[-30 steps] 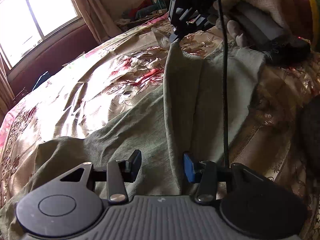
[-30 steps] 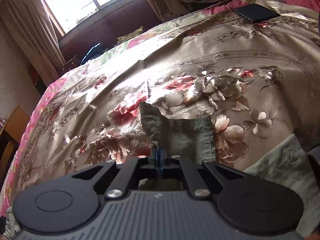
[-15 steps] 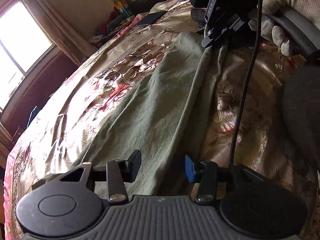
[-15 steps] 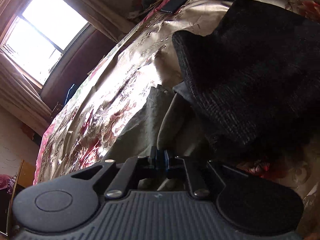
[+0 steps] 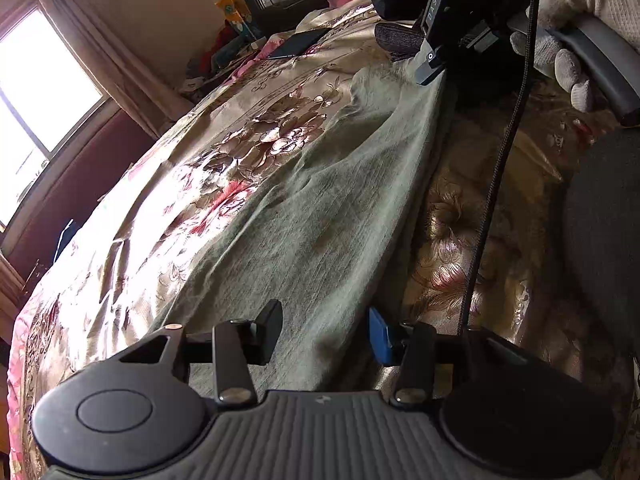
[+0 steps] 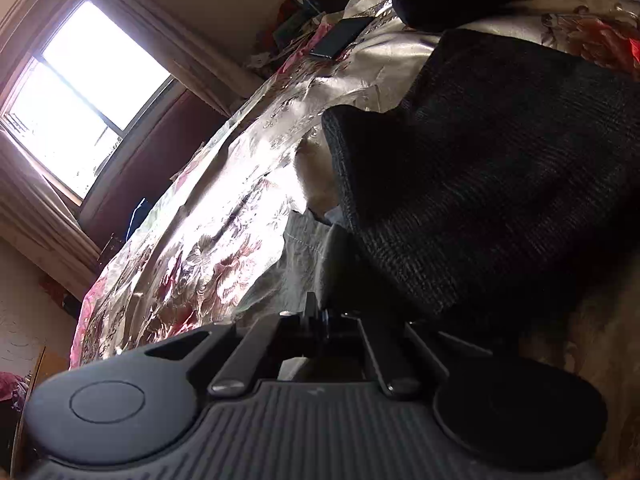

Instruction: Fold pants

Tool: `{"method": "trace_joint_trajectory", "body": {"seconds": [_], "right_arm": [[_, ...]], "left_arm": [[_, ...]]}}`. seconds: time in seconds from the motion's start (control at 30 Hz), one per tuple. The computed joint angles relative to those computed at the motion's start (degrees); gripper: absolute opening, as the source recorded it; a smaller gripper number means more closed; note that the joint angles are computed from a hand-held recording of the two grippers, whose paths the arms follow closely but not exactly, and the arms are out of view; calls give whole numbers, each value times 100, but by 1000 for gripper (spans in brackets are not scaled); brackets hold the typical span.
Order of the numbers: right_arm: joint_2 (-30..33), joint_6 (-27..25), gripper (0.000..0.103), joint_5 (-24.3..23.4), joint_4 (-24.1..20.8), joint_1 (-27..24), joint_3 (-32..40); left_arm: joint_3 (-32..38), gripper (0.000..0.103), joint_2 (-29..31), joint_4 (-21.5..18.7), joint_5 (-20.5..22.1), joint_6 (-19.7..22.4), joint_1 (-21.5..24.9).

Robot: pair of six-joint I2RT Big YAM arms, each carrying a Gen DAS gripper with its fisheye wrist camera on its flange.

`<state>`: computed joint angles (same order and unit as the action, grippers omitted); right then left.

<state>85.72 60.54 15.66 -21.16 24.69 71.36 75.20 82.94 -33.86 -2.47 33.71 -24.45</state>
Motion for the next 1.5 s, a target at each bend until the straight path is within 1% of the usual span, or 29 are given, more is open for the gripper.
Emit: {"method": "trace_joint_trajectory", "body": {"seconds": [0.1,0.17,0.23,0.27,0.3,0.4,0.43,0.5,0.53,0.57,0.63,0.67,0.7,0.77,0.83,0.9,0.93,0.97,1.0,1.07,1.1,1.13,1.17,1.23,1.3,1.37,1.43,1.47,1.5], "right_arm": [[21,406,9,-244,-298,-90,21],[-141,437,12,-199,-445,-31,-80],[-313,517,28,-20,-640,80,-174],[-366,566,46,18,-654,116,-229],[-406,567,49,-2,-539,129,-308],[-331,714,49,-130,-222,52,-377],[-268,794,50,-231,28,-9,-410],[-74,913,50,-524,334,-134,-361],[-12,946,50,-551,456,-154,-344],[75,884,50,-573,618,-175,-305],[205,809,47,-461,606,-163,-164],[258,787,31,-435,581,-161,-94],[281,839,11,-506,571,-179,-57],[185,1046,5,-685,845,-225,-141],[-158,991,5,-590,1580,-214,-419],[-460,516,5,-252,1848,-136,-515],[-617,228,5,28,1856,-71,-562],[-683,77,5,229,1747,-37,-571],[-668,-25,5,287,1440,-49,-513],[-424,57,6,169,317,-135,-197],[-336,113,9,-2,10,-171,-138],[-316,109,9,-90,-175,-179,-115],[-364,98,9,10,-233,-147,-140],[-526,37,10,395,-217,-60,-189],[-589,-105,16,1007,-598,99,8],[-533,-740,16,1768,-1024,387,348],[-430,-1388,16,2286,-1105,710,652],[-337,-1674,16,2199,-967,811,811],[-195,-1933,18,1800,-760,844,995]], "left_arm": [[22,60,3,-29,41,-24,13],[50,62,-5,-81,135,-110,49],[38,64,-21,-87,237,-198,87],[16,64,-33,-74,284,-236,103],[4,64,-34,-62,309,-258,110],[-17,64,-28,-28,300,-247,102],[-11,64,-35,-39,300,-256,103],[-19,64,-50,-39,287,-257,102],[-27,64,-52,-28,278,-261,100],[-49,64,-62,-14,264,-277,102],[-58,64,-55,-3,254,-335,106],[-53,64,-44,-1,245,-358,105],[-44,64,-35,-3,240,-365,103],[-6,64,-14,-25,225,-360,95],[16,64,-28,-31,248,-372,87],[-31,64,-97,104,393,-406,82],[-27,65,-100,118,450,-423,70],[22,65,-53,58,555,-480,45],[29,65,-5,34,599,-540,21],[20,65,99,41,484,-613,-39],[38,65,117,7,498,-674,-27],[71,65,100,-63,581,-724,17],[99,66,58,-161,651,-722,75],[32,66,-108,-198,577,-581,207],[-59,66,-281,-214,571,-473,395],[-94,66,-407,-226,573,-506,676],[-102,66,-450,-154,458,-600,936],[-134,66,-462,-69,364,-623,1056],[-139,66,-448,-2,280,-629,1175]]}}
